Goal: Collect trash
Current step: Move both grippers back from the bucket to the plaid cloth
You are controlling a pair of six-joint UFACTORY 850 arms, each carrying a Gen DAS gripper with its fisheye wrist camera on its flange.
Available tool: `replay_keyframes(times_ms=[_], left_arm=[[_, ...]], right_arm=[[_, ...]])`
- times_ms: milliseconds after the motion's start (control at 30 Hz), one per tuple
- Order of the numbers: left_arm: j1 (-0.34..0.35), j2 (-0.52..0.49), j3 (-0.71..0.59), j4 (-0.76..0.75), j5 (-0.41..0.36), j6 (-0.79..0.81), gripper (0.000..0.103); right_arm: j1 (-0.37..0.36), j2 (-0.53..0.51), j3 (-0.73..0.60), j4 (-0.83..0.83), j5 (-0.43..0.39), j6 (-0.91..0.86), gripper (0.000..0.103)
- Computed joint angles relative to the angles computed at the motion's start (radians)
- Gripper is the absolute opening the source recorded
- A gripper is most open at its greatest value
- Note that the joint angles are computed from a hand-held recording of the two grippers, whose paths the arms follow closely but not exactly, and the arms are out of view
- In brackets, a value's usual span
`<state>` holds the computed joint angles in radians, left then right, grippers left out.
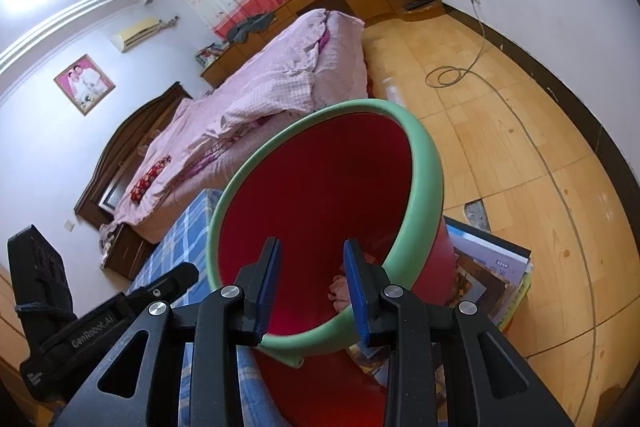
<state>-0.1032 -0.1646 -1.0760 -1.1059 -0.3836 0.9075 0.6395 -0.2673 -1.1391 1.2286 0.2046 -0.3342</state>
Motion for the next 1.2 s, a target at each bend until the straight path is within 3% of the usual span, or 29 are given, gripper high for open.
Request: replay_keyframes(times_ms=[333, 933, 1033, 1133, 1200], left_arm=[[0.052, 0.116, 0.086, 0.041, 0.014, -0.078, 0.051], [0.268, 0.255, 0.22, 0.313, 0.045, -0.326, 0.055], [0.305, 0.253, 0.226, 0.355, 0.065, -0.34, 0.057], [0.337, 0.247, 0.235, 0.3, 0.104, -0.243, 0.057], [0.34, 0.234, 0.23, 0.41, 0.146, -0.331, 0.057]], right_arm=[[0.048, 0.03, 0.007, 0.036, 0.018, -0.077, 0.034], [0.153, -0.042, -0.1, 0.451, -0.031, -0.544, 0.034], [0.162, -0.062, -0.123, 0.578, -0.038, -0.677, 0.034], [0.166, -0.075, -0.136, 0.671, -0.048, -0.777, 0.034], [0.173, -0.088, -0.151, 0.76, -0.045, -0.867, 0.034]])
